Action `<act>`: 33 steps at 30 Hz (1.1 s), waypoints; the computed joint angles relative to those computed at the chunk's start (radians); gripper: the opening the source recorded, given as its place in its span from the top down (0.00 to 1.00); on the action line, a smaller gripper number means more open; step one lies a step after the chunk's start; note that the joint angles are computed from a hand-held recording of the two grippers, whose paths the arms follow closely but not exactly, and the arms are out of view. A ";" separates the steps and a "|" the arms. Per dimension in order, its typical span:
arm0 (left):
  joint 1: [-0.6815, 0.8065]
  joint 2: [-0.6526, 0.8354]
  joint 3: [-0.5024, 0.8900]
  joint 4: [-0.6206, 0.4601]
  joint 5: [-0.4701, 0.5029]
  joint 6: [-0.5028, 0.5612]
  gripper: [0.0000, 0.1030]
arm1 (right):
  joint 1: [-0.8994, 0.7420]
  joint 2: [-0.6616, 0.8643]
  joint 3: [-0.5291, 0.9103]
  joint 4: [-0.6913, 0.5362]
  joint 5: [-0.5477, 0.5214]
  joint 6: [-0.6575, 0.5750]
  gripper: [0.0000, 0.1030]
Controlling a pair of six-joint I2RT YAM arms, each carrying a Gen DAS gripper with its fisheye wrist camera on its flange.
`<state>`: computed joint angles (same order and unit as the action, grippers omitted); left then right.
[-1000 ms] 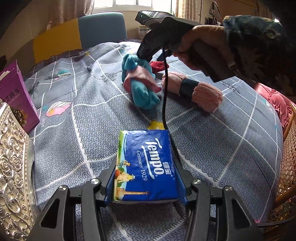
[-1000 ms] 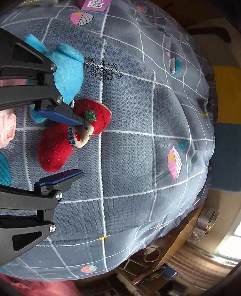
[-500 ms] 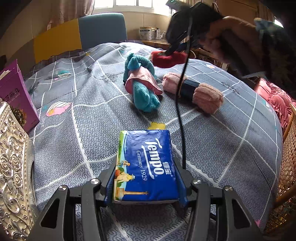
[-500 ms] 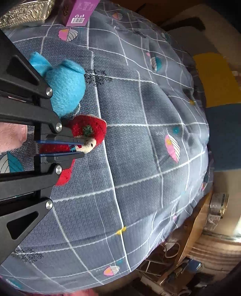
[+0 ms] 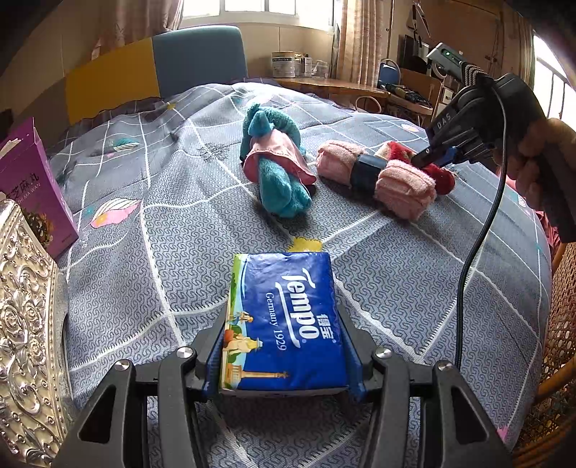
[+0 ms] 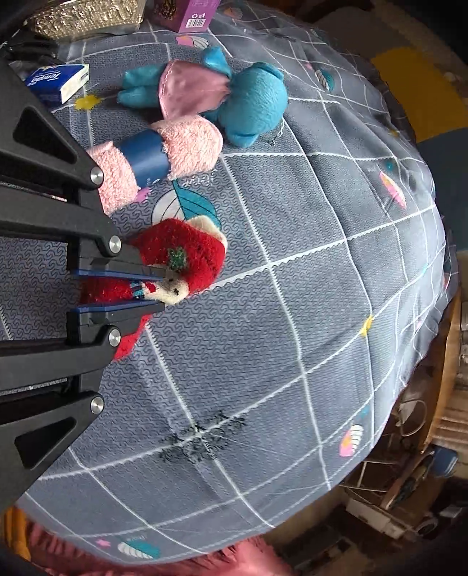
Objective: Organize soft objects
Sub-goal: 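Grasp the red plush toy with the right gripper while the left gripper holds the Tempo pack, then lower the Tempo pack into the tray with the left gripper while the right holds the plush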
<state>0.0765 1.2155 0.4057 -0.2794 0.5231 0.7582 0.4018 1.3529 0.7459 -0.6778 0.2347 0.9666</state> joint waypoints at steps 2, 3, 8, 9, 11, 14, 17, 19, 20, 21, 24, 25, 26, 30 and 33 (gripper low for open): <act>-0.007 -0.006 -0.001 0.000 -0.009 -0.004 0.48 | -0.009 -0.055 -0.054 0.055 -0.006 0.023 0.81; -0.010 -0.005 0.004 -0.008 -0.013 -0.006 0.48 | -0.006 -0.062 -0.067 0.068 0.003 0.021 0.81; -0.055 0.012 0.073 -0.096 -0.070 -0.054 0.50 | 0.039 -0.019 -0.032 0.040 0.053 -0.004 0.83; -0.062 0.022 0.094 -0.117 -0.075 -0.070 0.50 | 0.042 -0.014 -0.032 0.041 0.050 -0.007 0.84; -0.070 0.015 0.143 -0.167 -0.073 -0.101 0.50 | 0.035 -0.023 -0.039 0.054 0.030 -0.015 0.84; -0.080 -0.014 0.233 -0.252 -0.050 -0.133 0.50 | 0.013 -0.054 -0.061 0.068 0.011 0.011 0.77; -0.093 0.001 0.374 -0.325 -0.044 -0.172 0.50 | 0.018 -0.056 -0.059 0.068 0.026 0.009 0.76; -0.080 0.053 0.498 -0.374 -0.032 -0.205 0.50 | 0.037 -0.025 -0.038 0.058 0.047 -0.003 0.76; -0.070 0.095 0.580 -0.412 -0.029 -0.219 0.50 | 0.048 -0.006 -0.025 0.050 0.060 -0.013 0.76; -0.058 0.136 0.653 -0.441 -0.030 -0.231 0.50 | 0.057 0.010 -0.014 0.042 0.071 -0.022 0.76; 0.016 0.287 0.909 -0.518 -0.032 -0.274 0.49 | 0.071 0.030 0.000 0.029 0.091 -0.034 0.77; 0.042 0.326 0.971 -0.527 -0.037 -0.289 0.49 | 0.071 0.030 0.000 0.027 0.093 -0.035 0.77; 0.079 0.373 1.045 -0.536 -0.044 -0.305 0.49 | 0.072 0.033 0.001 0.026 0.096 -0.037 0.77; 0.241 0.537 1.280 -0.569 -0.051 -0.316 0.49 | 0.070 0.030 -0.002 0.026 0.095 -0.039 0.77; 0.374 0.649 1.409 -0.591 -0.048 -0.305 0.49 | 0.069 0.032 -0.001 0.025 0.095 -0.042 0.77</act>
<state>0.4510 1.8642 1.8146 -0.8709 0.4748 0.4527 0.4712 1.3852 0.7446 -0.6523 0.3299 0.9249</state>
